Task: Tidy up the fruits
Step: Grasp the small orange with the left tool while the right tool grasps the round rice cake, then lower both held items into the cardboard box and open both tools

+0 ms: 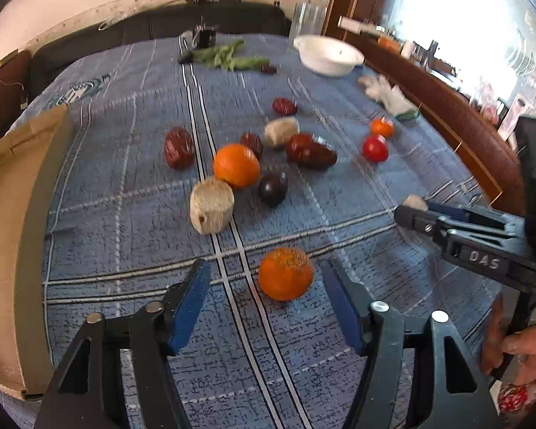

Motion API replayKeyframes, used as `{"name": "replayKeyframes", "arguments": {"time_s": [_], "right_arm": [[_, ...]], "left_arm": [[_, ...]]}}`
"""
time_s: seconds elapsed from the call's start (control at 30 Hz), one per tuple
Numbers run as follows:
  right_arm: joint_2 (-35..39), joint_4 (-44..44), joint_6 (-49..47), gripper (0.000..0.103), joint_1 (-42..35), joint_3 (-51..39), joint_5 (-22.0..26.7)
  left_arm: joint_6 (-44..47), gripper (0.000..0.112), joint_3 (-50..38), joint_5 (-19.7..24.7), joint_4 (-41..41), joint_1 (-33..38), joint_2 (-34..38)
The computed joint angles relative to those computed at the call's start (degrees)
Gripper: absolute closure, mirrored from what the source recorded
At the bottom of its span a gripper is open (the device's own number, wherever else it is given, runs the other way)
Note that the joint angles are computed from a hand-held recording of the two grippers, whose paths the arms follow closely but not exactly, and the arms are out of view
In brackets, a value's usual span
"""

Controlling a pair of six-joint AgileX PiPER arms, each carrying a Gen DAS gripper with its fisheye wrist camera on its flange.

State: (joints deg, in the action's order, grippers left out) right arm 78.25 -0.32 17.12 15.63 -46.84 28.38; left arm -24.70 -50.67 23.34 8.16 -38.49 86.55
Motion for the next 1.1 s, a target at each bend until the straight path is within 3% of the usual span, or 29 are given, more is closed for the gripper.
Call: {"name": "replayKeyframes", "arguments": {"time_s": [0.07, 0.1, 0.13, 0.17, 0.23, 0.37, 0.47, 0.6, 0.67, 0.83, 0.97, 1.1], "right_arm": [[0.21, -4.21, 3.82, 0.065, 1.58, -0.28, 0.71], [0.23, -5.04, 4.48, 0.066, 1.88, -0.49, 1.1], [0.29, -6.36, 5.7, 0.069, 2.44, -0.71, 1.59], [0.21, -7.68, 6.93, 0.074, 2.86, -0.83, 2.07], [-0.4, -7.57, 7.15, 0.074, 3.07, -0.49, 2.28], [-3.36, -5.32, 5.72, 0.074, 4.29, 0.03, 2.39], [-5.05, -6.18, 7.31, 0.074, 7.96, -1.72, 2.85], [-4.0, 0.79, 2.57, 0.074, 13.52, -6.91, 2.03], [-1.39, 2.9, 1.23, 0.073, 16.64, -10.67, 2.06], [11.16, 13.8, -7.17, 0.073, 24.14, -25.26, 3.89], [22.17, 17.87, -10.95, 0.072, 29.62, -38.09, 7.63], [32.94, 15.86, -9.7, 0.072, 34.11, -51.38, 12.9]], "left_arm": [[2.28, 0.07, -0.08, -0.23, -1.79, -0.15, 0.19], [5.2, 0.082, 0.08, -0.63, -4.66, 0.07, 0.07], [5.84, 0.084, 0.19, -0.69, -5.24, -0.17, -0.09], [4.46, 0.084, 0.4, -0.68, -3.52, -0.63, -0.38], [0.15, 0.084, 1.38, -0.56, 0.53, -1.43, -1.65], [2.51, 0.084, 4.29, -1.15, -2.34, 1.21, -7.04], [7.27, 0.084, 6.14, -0.22, -6.59, 5.3, -12.27], [12.22, 0.084, 8.35, 2.73, -9.24, 14.62, -20.64], [14.2, 0.084, 9.19, 4.14, -9.32, 20.68, -23.96], [29.36, 0.084, 9.81, 5.87, -19.16, 41.21, -26.61], [35.77, 0.084, 9.26, 4.15, -21.21, 52.13, -22.41], [46.08, 0.084, 8.89, 4.26, -28.84, 59.85, -17.37]]}}
